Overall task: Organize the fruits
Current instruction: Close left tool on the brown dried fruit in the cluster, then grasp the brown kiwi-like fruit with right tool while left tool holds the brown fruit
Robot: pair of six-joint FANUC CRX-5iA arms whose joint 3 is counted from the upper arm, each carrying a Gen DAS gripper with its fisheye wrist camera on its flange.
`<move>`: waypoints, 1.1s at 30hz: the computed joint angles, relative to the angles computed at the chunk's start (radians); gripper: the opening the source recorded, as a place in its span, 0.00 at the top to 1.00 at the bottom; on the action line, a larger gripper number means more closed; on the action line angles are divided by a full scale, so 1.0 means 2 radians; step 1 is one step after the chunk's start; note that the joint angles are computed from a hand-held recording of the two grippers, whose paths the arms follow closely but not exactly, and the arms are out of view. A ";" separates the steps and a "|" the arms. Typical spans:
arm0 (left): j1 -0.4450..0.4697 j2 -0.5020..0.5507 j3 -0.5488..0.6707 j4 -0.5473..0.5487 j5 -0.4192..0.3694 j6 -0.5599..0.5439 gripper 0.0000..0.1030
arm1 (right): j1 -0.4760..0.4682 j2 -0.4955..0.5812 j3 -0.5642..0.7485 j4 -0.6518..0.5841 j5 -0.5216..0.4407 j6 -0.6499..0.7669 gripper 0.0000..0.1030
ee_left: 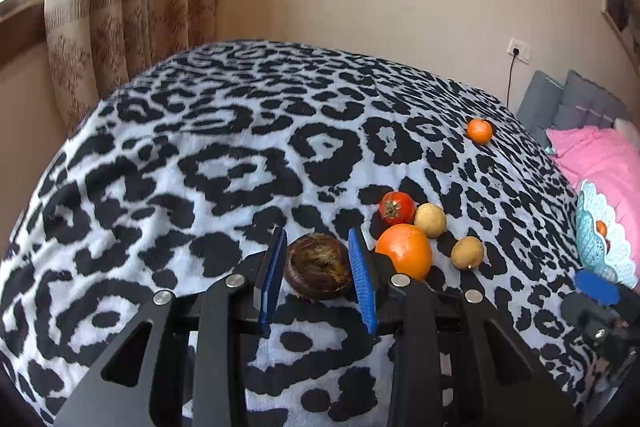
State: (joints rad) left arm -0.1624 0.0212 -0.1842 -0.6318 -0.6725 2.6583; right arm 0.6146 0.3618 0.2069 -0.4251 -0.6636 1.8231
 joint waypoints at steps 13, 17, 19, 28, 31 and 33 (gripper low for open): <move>0.037 0.017 -0.014 0.110 0.029 -0.110 0.50 | 0.011 0.043 0.055 0.001 -0.051 0.004 0.22; 0.038 0.010 -0.020 0.104 0.037 -0.098 0.59 | 0.014 0.055 0.071 0.004 -0.059 0.002 0.22; 0.030 0.005 -0.018 0.075 0.033 -0.066 0.59 | 0.017 0.059 0.076 0.008 -0.057 0.001 0.23; -0.012 -0.003 0.003 -0.037 -0.019 0.055 0.59 | 0.031 0.098 0.125 0.035 -0.077 -0.021 0.44; -0.009 -0.005 0.001 -0.032 -0.018 0.055 0.59 | 0.036 0.106 0.135 0.040 -0.077 -0.020 0.50; -0.009 -0.006 0.000 -0.033 -0.017 0.056 0.59 | 0.040 0.114 0.143 0.050 -0.077 -0.025 0.56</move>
State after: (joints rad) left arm -0.1797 0.0097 -0.1839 -0.6970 -0.7070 2.7703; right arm 0.6945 0.5904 0.4922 -0.3247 -0.8179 1.7726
